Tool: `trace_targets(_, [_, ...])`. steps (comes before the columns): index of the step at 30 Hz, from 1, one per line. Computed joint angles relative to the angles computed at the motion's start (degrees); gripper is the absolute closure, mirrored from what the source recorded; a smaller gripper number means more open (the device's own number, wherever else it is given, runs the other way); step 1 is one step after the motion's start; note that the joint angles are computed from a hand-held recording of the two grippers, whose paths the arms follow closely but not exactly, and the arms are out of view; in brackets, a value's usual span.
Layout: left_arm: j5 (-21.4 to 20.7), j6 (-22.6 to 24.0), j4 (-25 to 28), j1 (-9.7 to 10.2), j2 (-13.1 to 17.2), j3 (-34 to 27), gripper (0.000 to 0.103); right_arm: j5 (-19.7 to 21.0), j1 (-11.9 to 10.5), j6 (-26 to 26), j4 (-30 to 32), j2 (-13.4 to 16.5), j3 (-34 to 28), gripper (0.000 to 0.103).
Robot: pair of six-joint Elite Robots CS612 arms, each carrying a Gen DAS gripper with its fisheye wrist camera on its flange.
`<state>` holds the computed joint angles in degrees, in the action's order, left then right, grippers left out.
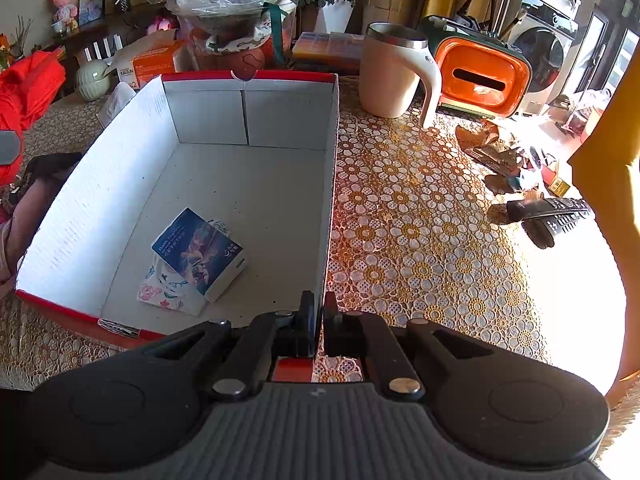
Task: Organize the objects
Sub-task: 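Lift the red umbrella with the left gripper and carry it into the box, then lower the umbrella into the box and open the left gripper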
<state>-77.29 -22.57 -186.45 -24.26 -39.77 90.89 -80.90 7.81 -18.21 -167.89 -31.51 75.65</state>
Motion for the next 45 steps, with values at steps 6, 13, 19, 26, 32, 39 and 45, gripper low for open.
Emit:
trace_targets(6, [-1.15, 2.48, 5.68, -0.31, 3.17, -6.11, 0.059, 1.76, -0.46, 0.26, 0.03, -0.05, 0.16, 0.099])
trace_targets(13, [-2.95, 4.16, 11.57, -0.24, 6.33, -11.92, 0.059, 3.11, -0.80, 0.50, 0.49, -0.01, 0.05, 0.098])
trace_targets(19, [-4.05, 4.68, 17.11, -0.36, 9.10, -16.98, 0.059, 3.88, -1.02, 0.59, 0.68, -0.01, 0.11, 0.098])
trace_targets(26, [-6.93, 6.06, 22.33, -0.41, 11.62, -21.00, 0.059, 4.27, -1.15, 0.75, 0.94, -0.01, 0.12, 0.098])
trace_targets(32, [-7.82, 6.50, 27.18, -0.21, 12.87, -23.45, 0.058, 4.31, -1.16, 0.58, 0.95, -0.03, 0.17, 0.098])
trace_targets(39, [-9.53, 5.72, 29.21, 0.21, 13.05, -23.95, 0.050, 4.27, -1.14, 0.83, 0.92, -0.03, 0.19, 0.098])
trace_targets(45, [-8.24, 5.77, 27.07, 0.08, 12.31, -22.49, 0.032, 4.05, -1.09, 0.82, 0.81, 0.01, 0.21, 0.098])
